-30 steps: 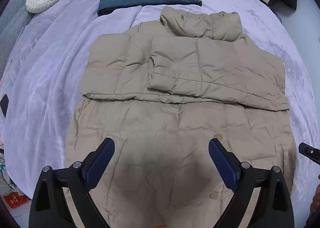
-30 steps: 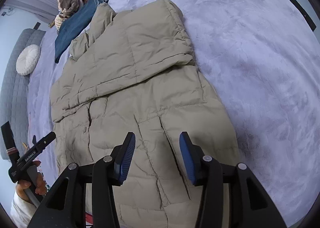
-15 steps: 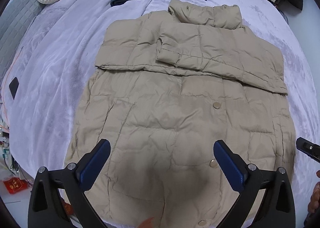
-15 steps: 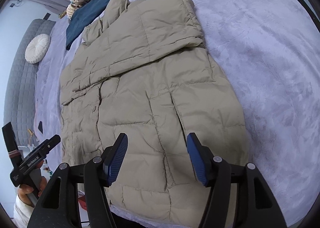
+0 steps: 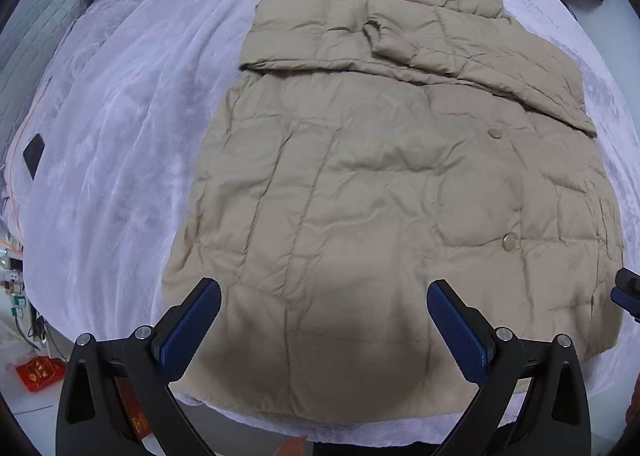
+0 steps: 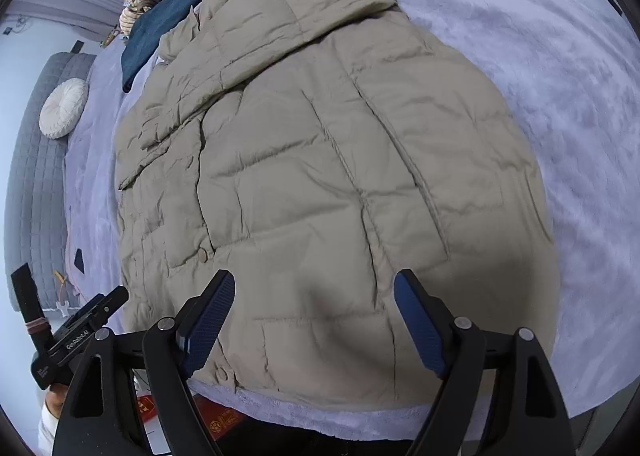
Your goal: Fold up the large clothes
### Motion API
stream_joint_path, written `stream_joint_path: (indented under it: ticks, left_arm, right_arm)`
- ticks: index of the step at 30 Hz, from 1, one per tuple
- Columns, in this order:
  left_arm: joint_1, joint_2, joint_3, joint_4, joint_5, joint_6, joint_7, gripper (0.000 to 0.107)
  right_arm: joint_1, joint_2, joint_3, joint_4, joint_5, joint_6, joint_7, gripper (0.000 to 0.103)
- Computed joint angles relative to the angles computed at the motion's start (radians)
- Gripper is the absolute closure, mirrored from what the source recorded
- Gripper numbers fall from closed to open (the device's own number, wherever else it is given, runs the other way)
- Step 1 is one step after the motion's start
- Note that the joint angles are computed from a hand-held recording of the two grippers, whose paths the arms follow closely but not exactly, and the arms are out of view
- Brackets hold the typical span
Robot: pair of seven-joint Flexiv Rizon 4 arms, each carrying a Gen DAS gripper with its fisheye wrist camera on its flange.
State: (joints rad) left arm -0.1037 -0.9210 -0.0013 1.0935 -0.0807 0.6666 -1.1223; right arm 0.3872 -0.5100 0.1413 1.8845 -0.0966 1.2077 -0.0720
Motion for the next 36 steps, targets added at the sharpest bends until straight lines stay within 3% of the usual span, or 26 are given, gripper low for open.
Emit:
stream_joint_path:
  ticks: [3, 12, 21, 25, 28, 33, 35, 36]
  left_arm:
    - [0.036, 0.012, 0.001, 0.042, -0.012, 0.005, 0.018, 0.004]
    - [0.185, 0.028, -0.060, 0.122, -0.190, -0.143, 0.070, 0.004]
    - [0.243, 0.019, -0.058, 0.128, -0.254, -0.267, 0.102, 0.004]
    - [0.255, -0.014, -0.070, 0.101, -0.287, -0.326, 0.089, 0.004]
    - [0.253, -0.033, -0.086, 0.088, -0.324, -0.321, 0.066, 0.004]
    - [0.251, -0.070, -0.120, 0.053, -0.392, -0.309, 0.025, 0.006]
    - [0.251, -0.086, -0.129, 0.027, -0.401, -0.331, 0.021, 0.040]
    - [0.245, -0.095, -0.129, 0.008, -0.396, -0.344, 0.020, 0.050]
  right_arm:
    - [0.047, 0.024, -0.029, 0.042, -0.019, 0.006, 0.085, 0.016]
    - [0.180, 0.113, -0.141, 0.244, -0.162, 0.125, 0.456, 0.016]
    - [0.299, 0.127, -0.275, 0.393, -0.323, 0.295, 0.819, 0.015]
    - [0.359, 0.099, -0.331, 0.417, -0.290, 0.366, 0.875, 0.015]
    - [0.392, 0.071, -0.358, 0.423, -0.237, 0.413, 0.879, 0.015]
    - [0.501, -0.018, -0.475, 0.422, -0.117, 0.574, 0.887, 0.014]
    - [0.582, -0.066, -0.554, 0.419, -0.036, 0.657, 0.885, 0.014]
    - [0.607, -0.086, -0.577, 0.414, 0.001, 0.687, 0.881, 0.014]
